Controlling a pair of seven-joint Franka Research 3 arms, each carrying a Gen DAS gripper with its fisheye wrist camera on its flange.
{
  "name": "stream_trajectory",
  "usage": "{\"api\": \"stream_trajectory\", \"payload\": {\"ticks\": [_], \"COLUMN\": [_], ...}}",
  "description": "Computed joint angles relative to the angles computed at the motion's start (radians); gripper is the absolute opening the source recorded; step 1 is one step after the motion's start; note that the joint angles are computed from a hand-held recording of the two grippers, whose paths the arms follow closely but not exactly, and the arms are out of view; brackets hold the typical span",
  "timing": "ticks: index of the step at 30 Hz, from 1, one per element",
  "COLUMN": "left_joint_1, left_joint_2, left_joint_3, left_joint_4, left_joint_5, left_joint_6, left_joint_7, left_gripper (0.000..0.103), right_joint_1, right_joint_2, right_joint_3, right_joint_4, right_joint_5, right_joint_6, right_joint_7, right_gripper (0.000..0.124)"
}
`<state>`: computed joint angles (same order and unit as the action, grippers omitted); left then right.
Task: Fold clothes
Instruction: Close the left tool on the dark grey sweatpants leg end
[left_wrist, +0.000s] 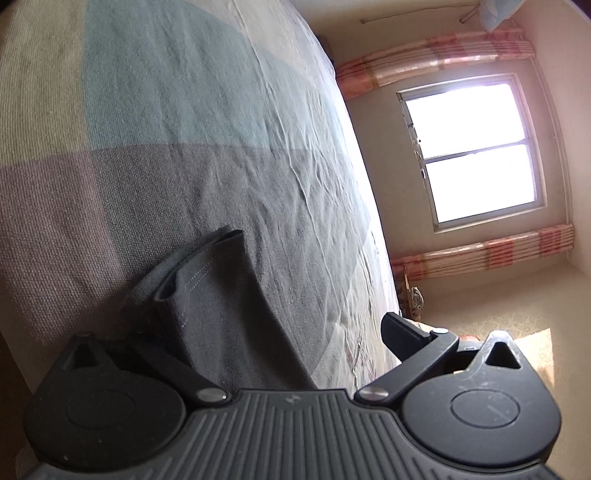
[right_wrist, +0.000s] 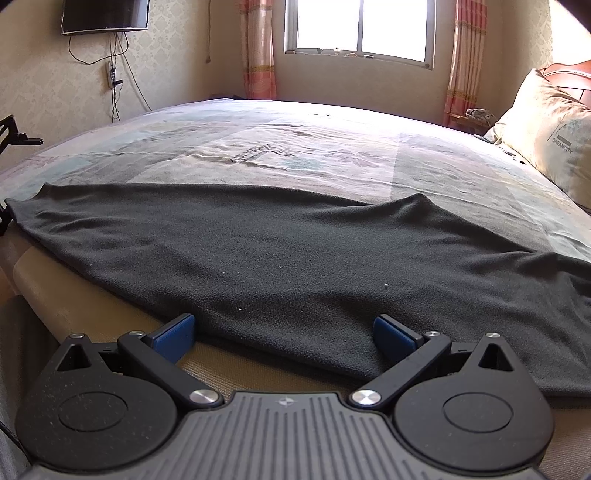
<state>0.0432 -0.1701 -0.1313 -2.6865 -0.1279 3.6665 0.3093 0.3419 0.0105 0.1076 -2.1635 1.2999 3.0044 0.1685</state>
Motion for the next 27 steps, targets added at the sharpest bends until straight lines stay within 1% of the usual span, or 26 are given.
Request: {"api": "stream_trajectory", "payload": {"ticks": [1, 2, 4, 5, 7, 8, 9, 11, 14, 15, 17, 18, 19, 22, 24, 26, 27], "left_joint_1": [0.004, 0.007, 0.012, 0.011, 0.008, 0.009, 0.01, 0.02, 0.069, 0.073, 0.056, 0.045, 0.034, 0.041, 0.04, 0.017, 0.013], "left_joint_2": [-0.013, -0.028, -0.05, -0.055, -0.063, -0.061, -0.058, -0.058, -0.045, -0.045, -0.039, -0.031, -0.022, -0.024, -0.022, -0.006, -0.003], "left_joint_3": [-0.013, -0.025, -0.035, -0.024, 0.003, 0.008, 0.012, -0.001, -0.092, -0.105, -0.082, -0.066, -0.052, -0.093, -0.11, -0.052, -0.038], "left_joint_4": [-0.018, -0.04, -0.056, -0.058, -0.061, -0.066, -0.072, -0.086, -0.05, -0.048, -0.05, -0.053, -0.058, -0.048, -0.05, -0.039, -0.038], "left_joint_5": [-0.013, -0.025, -0.05, -0.039, -0.008, -0.002, 0.002, 0.004, -0.099, -0.124, -0.132, -0.133, -0.132, -0.213, -0.239, -0.158, -0.137], "left_joint_6": [0.004, 0.012, -0.018, -0.033, -0.063, -0.056, -0.042, -0.02, -0.05, -0.054, -0.049, -0.031, -0.011, -0.028, -0.019, -0.015, -0.015], "left_joint_7": [0.025, 0.05, 0.072, 0.066, 0.038, 0.023, 0.009, 0.02, 0.157, 0.186, 0.166, 0.136, 0.105, 0.168, 0.216, 0.174, 0.163], "left_gripper": [0.092, 0.089, 0.074, 0.07, 0.053, 0.05, 0.048, 0.048, 0.044, 0.042, 0.035, 0.031, 0.029, 0.029, 0.029, 0.028, 0.026], "right_joint_1": [-0.001, -0.001, 0.0, 0.0, 0.001, 0.002, 0.001, 0.0, -0.001, 0.0, 0.001, 0.001, 0.002, 0.001, 0.001, 0.001, 0.002], "right_joint_2": [0.0, 0.0, 0.001, 0.001, 0.002, 0.002, 0.002, 0.001, 0.0, 0.001, 0.001, 0.002, 0.003, 0.003, 0.004, 0.005, 0.005], "right_joint_3": [0.0, 0.0, 0.0, 0.001, 0.003, 0.003, 0.003, 0.001, 0.0, 0.001, 0.002, 0.003, 0.003, 0.003, 0.003, 0.004, 0.004], "right_joint_4": [0.0, 0.0, 0.001, 0.001, 0.002, 0.002, 0.002, 0.001, 0.0, 0.0, 0.001, 0.001, 0.001, 0.002, 0.002, 0.003, 0.003], "right_joint_5": [-0.002, -0.002, 0.004, 0.006, 0.017, 0.022, 0.019, 0.005, 0.0, -0.001, 0.004, 0.006, 0.006, 0.0, 0.001, 0.003, 0.004], "right_joint_6": [-0.002, -0.002, 0.0, 0.001, 0.009, 0.011, 0.009, 0.003, 0.001, 0.003, 0.008, 0.011, 0.012, 0.011, 0.013, 0.014, 0.015], "right_joint_7": [0.002, 0.002, -0.001, -0.003, -0.016, -0.022, -0.017, -0.001, 0.005, 0.005, 0.0, -0.002, -0.003, 0.004, 0.003, 0.001, 0.001], "right_gripper": [0.103, 0.103, 0.103, 0.103, 0.103, 0.103, 0.103, 0.103, 0.103, 0.103, 0.103, 0.103, 0.103, 0.103, 0.103, 0.103, 0.103]}}
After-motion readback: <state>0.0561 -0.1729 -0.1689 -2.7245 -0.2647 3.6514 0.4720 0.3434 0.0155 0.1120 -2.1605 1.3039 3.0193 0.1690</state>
